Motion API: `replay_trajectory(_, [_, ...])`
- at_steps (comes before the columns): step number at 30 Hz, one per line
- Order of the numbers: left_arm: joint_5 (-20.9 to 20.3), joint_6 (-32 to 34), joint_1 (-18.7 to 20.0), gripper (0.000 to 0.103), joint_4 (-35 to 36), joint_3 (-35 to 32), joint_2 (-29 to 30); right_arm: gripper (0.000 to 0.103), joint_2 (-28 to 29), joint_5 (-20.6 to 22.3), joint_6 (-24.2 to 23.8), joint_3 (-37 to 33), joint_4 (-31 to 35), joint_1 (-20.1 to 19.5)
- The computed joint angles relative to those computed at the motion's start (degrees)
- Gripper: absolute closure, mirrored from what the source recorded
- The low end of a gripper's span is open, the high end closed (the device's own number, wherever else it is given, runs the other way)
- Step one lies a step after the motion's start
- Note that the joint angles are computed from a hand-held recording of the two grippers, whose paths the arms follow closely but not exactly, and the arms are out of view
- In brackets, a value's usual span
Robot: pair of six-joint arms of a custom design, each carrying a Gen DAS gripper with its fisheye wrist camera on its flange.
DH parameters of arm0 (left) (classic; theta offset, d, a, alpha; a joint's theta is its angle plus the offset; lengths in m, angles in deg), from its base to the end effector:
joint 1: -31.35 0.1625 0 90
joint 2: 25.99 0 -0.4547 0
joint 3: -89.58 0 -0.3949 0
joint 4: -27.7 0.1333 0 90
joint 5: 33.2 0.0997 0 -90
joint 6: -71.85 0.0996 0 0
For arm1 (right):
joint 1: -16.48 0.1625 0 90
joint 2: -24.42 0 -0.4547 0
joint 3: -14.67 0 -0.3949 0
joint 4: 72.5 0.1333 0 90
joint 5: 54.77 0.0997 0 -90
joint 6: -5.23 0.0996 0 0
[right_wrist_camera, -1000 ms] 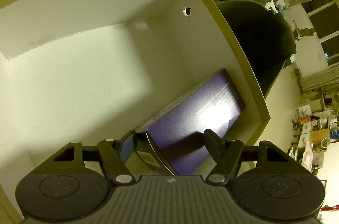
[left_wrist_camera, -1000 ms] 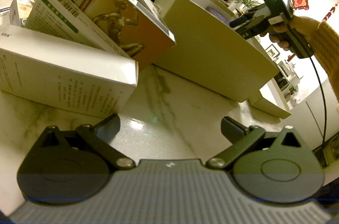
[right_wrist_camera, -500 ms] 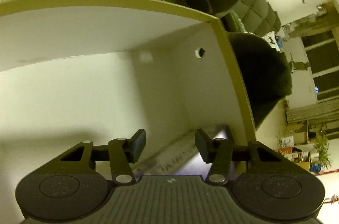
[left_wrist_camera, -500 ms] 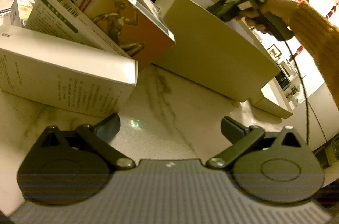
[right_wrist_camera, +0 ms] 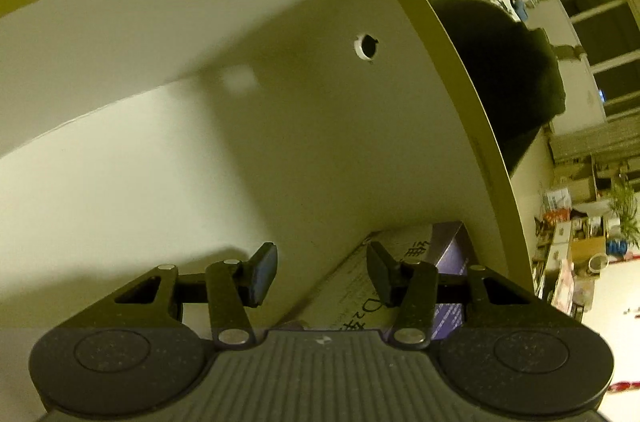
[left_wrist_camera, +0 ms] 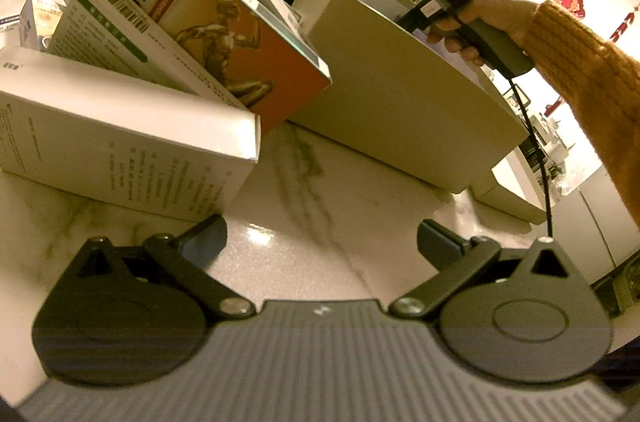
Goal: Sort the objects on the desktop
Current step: 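Raise the right tool out of the tall beige box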
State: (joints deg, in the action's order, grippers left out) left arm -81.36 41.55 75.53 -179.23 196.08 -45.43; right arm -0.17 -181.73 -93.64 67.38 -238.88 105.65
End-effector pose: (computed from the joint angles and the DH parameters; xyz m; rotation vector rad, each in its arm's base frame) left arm -0.2713 -0.5422 -0.0952 0.0895 2.6446 -1.1732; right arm 0.0606 -0.8885 0.1870 1.3851 -1.6215 0.0704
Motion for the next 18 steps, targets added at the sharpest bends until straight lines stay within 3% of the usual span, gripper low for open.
replay_trajectory(13, [0.28,-0.03,-0.03,0.0,0.28,0.09,-0.23,0.052,1.86,-2.04,5.49,-3.78,-0.5,-0.2])
replay_trajectory(18, [0.94,-0.83,-0.25,0.0,0.61,0.33,-0.34,0.047,-1.62,0.96,13.12,-0.62,3.23,-0.02])
